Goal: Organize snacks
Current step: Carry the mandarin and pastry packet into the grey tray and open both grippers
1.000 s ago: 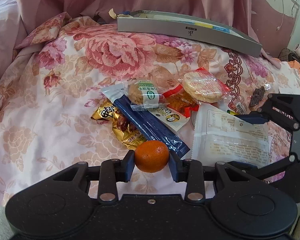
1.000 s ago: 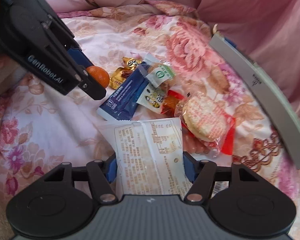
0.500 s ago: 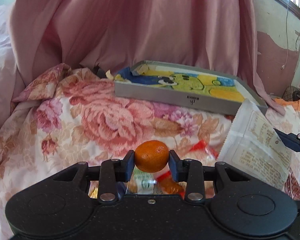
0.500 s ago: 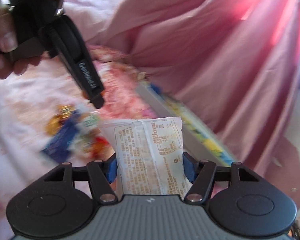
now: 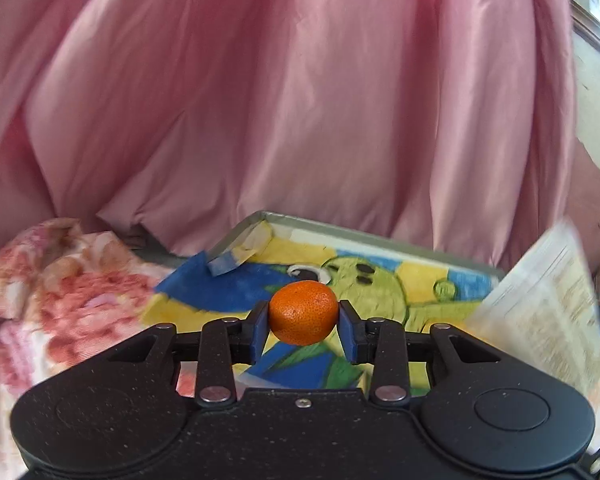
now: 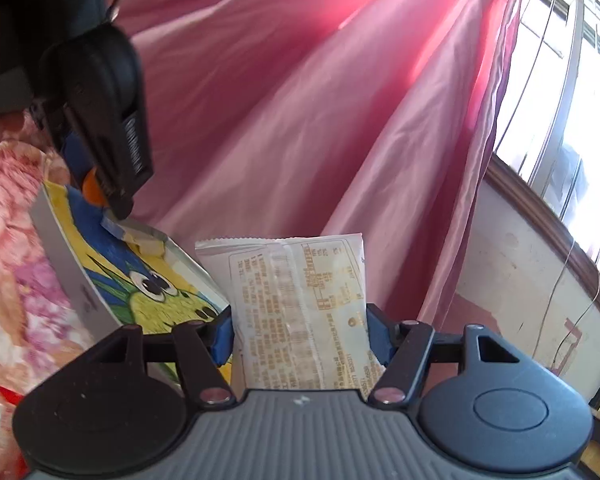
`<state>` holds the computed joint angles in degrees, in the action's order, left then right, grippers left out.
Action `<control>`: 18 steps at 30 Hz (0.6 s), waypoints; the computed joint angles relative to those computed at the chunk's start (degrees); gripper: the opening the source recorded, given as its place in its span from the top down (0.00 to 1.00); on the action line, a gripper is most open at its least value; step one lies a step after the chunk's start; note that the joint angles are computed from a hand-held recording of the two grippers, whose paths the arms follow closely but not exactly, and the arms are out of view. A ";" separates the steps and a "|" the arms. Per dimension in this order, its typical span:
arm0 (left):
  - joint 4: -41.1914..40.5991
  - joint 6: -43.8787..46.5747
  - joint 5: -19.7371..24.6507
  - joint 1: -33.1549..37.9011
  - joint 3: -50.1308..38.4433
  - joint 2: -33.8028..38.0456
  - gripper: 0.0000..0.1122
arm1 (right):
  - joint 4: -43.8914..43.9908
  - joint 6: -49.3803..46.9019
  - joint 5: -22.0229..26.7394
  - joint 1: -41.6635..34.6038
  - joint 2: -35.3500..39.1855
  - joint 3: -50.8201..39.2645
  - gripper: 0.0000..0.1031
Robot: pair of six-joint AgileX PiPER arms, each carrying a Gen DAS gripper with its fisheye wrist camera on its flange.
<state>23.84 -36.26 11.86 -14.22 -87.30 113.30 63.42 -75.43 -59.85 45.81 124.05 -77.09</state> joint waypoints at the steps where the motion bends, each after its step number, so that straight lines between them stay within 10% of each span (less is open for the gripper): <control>1: -1.25 0.84 1.48 -0.42 -2.59 1.64 0.66 | 0.09 0.00 1.84 -1.19 0.58 -1.26 0.33; 9: -7.19 7.31 14.60 -2.84 -19.62 13.17 0.66 | 4.56 -0.84 16.34 -7.33 1.34 -6.54 0.34; 18: -11.78 11.39 18.13 -2.65 -24.07 16.68 0.58 | 4.49 4.50 19.51 -8.39 0.67 -5.16 0.26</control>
